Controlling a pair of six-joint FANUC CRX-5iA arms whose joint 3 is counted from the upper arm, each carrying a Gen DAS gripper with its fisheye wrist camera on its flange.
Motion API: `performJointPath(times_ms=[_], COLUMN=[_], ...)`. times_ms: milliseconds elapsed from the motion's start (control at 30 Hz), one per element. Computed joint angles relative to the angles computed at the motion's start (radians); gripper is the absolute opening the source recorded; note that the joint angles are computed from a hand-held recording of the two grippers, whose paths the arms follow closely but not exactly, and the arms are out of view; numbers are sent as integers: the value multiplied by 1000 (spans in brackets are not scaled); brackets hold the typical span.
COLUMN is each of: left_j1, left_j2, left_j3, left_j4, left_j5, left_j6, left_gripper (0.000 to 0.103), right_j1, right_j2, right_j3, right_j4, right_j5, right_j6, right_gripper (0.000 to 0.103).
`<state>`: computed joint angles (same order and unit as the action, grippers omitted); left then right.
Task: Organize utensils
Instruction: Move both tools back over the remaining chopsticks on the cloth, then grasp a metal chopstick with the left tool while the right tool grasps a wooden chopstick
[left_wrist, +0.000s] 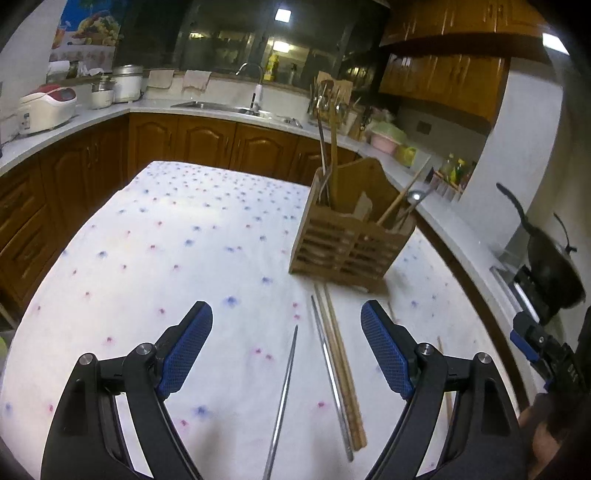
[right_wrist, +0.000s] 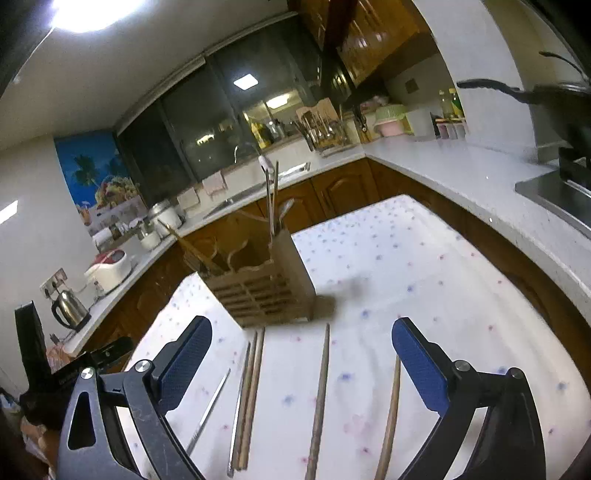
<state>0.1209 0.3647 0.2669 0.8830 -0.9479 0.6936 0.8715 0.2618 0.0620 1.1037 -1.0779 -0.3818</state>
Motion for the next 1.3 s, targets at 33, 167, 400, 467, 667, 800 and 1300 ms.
performJointPath(times_ms=[33, 167, 400, 467, 667, 800, 1300], left_j1=[1, 2, -4, -7, -14, -20, -79], left_j2=[-2, -7, -1, -1, 13, 30, 169], left_j3=[-5, -10, -3, -4, 12, 37, 249], left_j4=[-6, -38, -96, -111, -148, -178, -333], left_j5=[-1, -3, -19, -16, -28, -41, -181], left_j6=[-4, -11, -2, -1, 7, 26, 69], left_gripper=[85, 85, 85, 85, 85, 84, 47], right_j1=[3, 11, 16, 17, 13, 8, -39], right_j2=[0, 3, 10, 16, 28, 36, 107], right_j3=[-2, -5, -2, 6, 20, 30, 146], right_j4=[-6, -28, -52, -59, -85, -104, -269], right_j5=[-3, -11, -13, -15, -5, 2, 26], right_j6=[0, -3, 8, 19, 45, 64, 260], right_gripper=[99, 99, 99, 99, 99, 99, 70])
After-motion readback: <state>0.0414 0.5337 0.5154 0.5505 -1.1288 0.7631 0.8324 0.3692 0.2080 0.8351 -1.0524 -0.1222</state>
